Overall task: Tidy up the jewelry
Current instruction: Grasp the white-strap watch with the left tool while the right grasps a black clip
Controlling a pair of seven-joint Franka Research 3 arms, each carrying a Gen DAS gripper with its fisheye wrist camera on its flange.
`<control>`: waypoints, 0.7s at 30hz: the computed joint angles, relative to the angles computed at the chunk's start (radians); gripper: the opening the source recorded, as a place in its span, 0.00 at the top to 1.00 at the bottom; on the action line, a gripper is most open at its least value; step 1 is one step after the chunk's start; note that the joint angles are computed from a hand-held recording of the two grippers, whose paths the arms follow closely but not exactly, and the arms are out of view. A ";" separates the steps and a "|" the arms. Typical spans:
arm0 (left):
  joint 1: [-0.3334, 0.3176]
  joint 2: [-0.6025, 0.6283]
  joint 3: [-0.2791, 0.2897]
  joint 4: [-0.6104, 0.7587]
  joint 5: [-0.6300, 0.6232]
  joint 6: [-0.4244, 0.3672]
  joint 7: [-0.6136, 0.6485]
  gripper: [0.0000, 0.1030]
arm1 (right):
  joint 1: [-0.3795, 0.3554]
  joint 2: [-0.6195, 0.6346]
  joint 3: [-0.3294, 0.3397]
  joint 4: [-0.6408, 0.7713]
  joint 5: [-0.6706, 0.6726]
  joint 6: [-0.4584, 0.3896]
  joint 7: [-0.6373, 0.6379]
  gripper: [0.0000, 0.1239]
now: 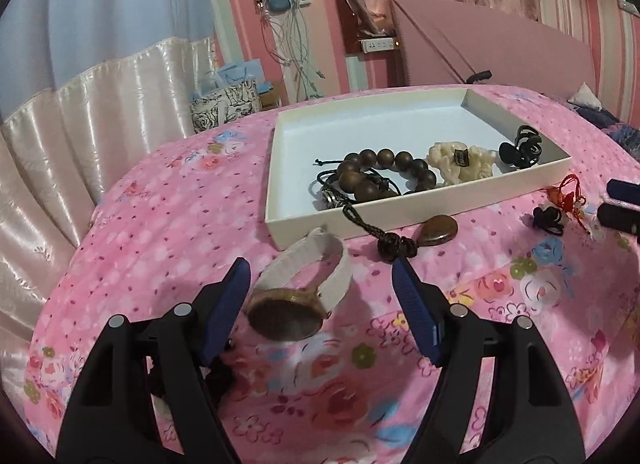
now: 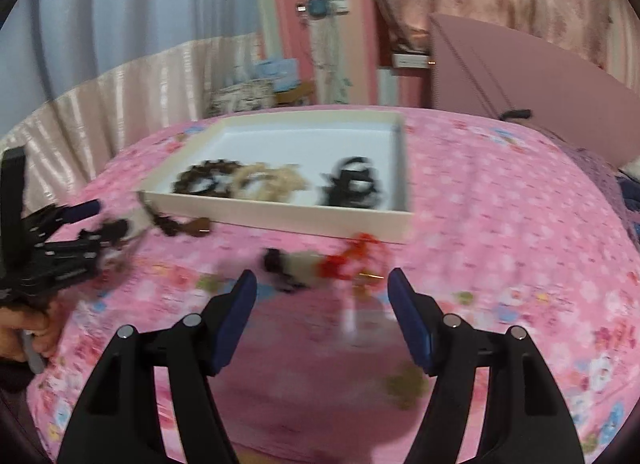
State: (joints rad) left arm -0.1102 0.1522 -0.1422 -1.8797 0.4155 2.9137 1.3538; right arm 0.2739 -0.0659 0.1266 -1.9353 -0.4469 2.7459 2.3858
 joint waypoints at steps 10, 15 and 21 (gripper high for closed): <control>0.063 0.049 -0.070 0.058 -0.248 -0.041 0.171 0.35 | 0.084 0.176 -0.044 0.207 0.127 -0.074 -0.142 0.65; 0.071 0.073 -0.085 0.087 -0.350 -0.076 0.250 0.37 | 0.114 0.235 -0.071 0.302 0.151 -0.196 -0.207 0.82; 0.093 0.086 -0.104 0.103 -0.459 -0.093 0.314 0.45 | 0.128 0.246 -0.090 0.318 0.171 -0.220 -0.243 0.88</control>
State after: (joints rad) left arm -0.0170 0.2378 -0.2457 -1.7766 -0.0431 2.8203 1.6677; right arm 0.4022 0.1800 0.0367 -1.6169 -0.2763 2.5264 2.1432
